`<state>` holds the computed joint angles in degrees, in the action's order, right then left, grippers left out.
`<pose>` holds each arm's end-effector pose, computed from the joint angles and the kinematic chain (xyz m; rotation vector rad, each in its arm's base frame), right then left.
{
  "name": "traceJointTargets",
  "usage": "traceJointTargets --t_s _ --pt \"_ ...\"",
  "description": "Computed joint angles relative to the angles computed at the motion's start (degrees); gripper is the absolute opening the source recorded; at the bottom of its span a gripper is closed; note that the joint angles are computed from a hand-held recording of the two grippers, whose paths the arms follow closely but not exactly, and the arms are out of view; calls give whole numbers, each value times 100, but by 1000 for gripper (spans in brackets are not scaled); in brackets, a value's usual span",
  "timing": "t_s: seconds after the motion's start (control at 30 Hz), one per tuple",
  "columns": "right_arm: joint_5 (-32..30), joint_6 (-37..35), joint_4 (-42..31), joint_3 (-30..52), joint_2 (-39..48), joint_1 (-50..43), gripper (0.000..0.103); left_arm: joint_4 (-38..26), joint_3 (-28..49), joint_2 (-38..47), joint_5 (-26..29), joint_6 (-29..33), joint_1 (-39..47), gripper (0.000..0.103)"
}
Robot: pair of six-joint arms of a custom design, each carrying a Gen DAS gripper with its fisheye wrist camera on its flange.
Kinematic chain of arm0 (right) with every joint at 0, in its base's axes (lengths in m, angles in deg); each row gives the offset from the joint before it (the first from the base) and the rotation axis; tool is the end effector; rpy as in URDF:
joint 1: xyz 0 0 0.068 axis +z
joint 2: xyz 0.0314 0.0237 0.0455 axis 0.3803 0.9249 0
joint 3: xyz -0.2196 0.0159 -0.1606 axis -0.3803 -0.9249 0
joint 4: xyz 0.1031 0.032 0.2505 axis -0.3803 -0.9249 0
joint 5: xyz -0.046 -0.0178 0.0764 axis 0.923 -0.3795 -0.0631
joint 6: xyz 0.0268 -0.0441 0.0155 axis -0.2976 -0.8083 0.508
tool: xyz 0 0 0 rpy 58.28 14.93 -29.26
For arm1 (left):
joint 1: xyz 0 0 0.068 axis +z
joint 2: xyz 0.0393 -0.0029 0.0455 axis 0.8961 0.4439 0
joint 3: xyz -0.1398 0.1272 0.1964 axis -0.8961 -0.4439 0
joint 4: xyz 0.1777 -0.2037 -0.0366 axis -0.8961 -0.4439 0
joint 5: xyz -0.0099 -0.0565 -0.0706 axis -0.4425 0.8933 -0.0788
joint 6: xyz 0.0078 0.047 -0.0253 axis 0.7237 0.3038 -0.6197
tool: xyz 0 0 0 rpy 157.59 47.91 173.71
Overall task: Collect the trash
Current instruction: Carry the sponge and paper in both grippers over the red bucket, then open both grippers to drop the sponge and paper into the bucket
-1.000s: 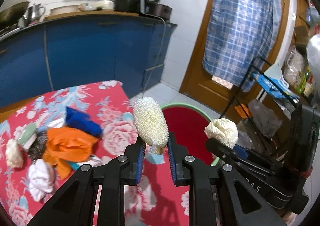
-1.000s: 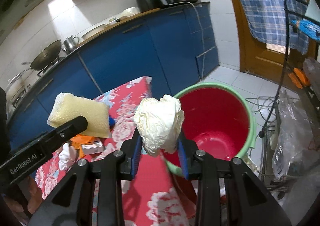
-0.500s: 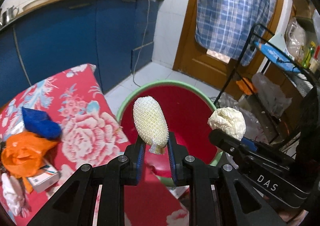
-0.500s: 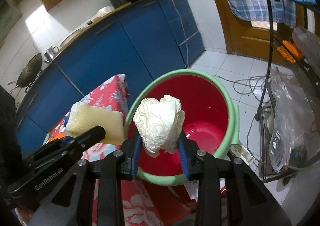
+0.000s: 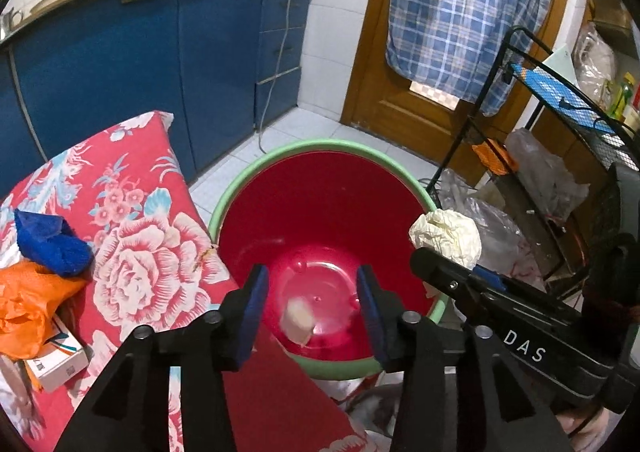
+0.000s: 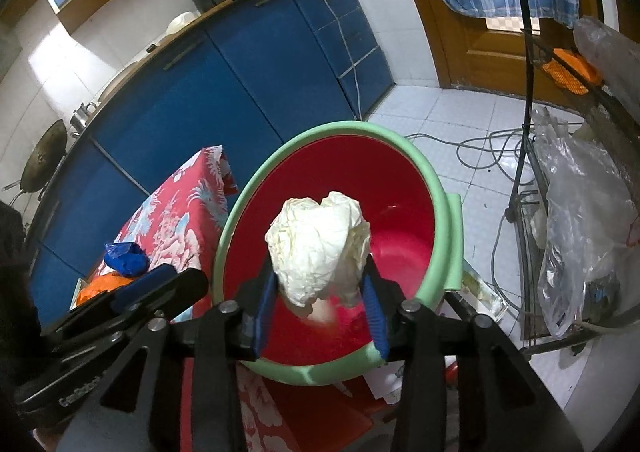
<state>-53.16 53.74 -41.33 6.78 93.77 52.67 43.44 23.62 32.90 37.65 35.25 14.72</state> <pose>0.1828 0.1023 0.1898 0.2663 2.3364 0.5032 0.2028 -0.2197 0.2110 0.3002 2.4378 -0.3161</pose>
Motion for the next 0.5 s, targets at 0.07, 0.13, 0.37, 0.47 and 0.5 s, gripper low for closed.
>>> traceJointTargets --t_s 0.07,0.13,0.37,0.47,0.5 --pt "-48 -2 28 16 56 -31 49 -31 9 -10 -29 -35 12 49" --pt "-56 -21 37 17 60 -46 51 -68 -3 -53 -40 -71 42 50" --pt "155 74 -5 42 38 103 59 -148 -121 -290 -94 -185 105 50" --pt "160 113 -45 68 49 93 60 -172 -165 -397 -102 -213 110 50" --pt "160 121 -61 76 45 90 60 -174 -190 -439 -104 -211 115 50"
